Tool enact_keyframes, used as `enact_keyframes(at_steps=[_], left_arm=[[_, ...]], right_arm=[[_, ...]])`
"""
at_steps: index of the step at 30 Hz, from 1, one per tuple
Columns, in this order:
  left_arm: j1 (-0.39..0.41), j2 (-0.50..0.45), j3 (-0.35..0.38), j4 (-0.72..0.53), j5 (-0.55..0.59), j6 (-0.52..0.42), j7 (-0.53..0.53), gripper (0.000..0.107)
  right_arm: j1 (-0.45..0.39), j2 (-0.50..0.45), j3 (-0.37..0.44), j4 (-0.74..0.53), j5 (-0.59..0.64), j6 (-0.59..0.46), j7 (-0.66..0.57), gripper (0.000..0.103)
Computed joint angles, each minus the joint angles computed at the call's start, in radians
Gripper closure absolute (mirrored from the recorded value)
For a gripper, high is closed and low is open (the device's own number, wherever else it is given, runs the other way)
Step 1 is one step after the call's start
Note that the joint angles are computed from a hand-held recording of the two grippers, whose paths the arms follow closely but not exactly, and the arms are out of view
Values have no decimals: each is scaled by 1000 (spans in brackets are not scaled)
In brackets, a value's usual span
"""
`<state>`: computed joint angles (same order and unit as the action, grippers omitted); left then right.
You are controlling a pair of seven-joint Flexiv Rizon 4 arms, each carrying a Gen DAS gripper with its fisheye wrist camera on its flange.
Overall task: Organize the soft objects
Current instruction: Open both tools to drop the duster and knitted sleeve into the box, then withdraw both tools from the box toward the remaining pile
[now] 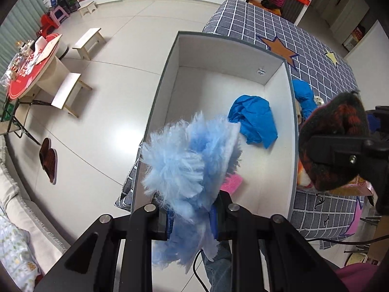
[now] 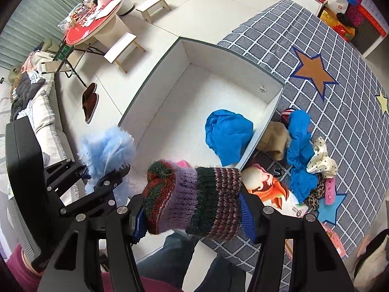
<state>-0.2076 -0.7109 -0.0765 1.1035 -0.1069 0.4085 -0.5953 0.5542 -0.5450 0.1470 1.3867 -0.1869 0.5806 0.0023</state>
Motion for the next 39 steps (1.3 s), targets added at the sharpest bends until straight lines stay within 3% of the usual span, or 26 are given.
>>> enact_keyframes(at_steps=[7, 10, 12, 14, 19, 20, 21, 39], left_arm=[[-2, 2, -3, 5, -1, -3, 9, 75], [-3, 10, -3, 20, -1, 11, 9, 54], [-4, 14, -3, 27, -2, 16, 6, 36], [-7, 14, -1, 27, 2, 16, 1, 25], [-1, 9, -6, 20, -16, -7, -20, 17], [1, 8, -8, 17, -22, -14, -22, 10], [3, 8, -10, 16, -27, -17, -25, 4], [-5, 39, -18, 60, -34, 8, -6, 4]], right_arm=[[-11, -13, 2, -6, 18, 25, -16, 40], [-12, -13, 1, -8, 19, 29, -22, 39], [-11, -10, -2, -4, 14, 31, -20, 26], [-8, -5, -6, 2, 6, 35, -14, 20], [-8, 6, -7, 11, 2, 19, 6, 20], [-9, 8, -6, 15, 3, 21, 10, 15], [-10, 11, -5, 22, 6, 24, 15, 0], [-8, 93, 2, 147, -25, 64, 147, 0]])
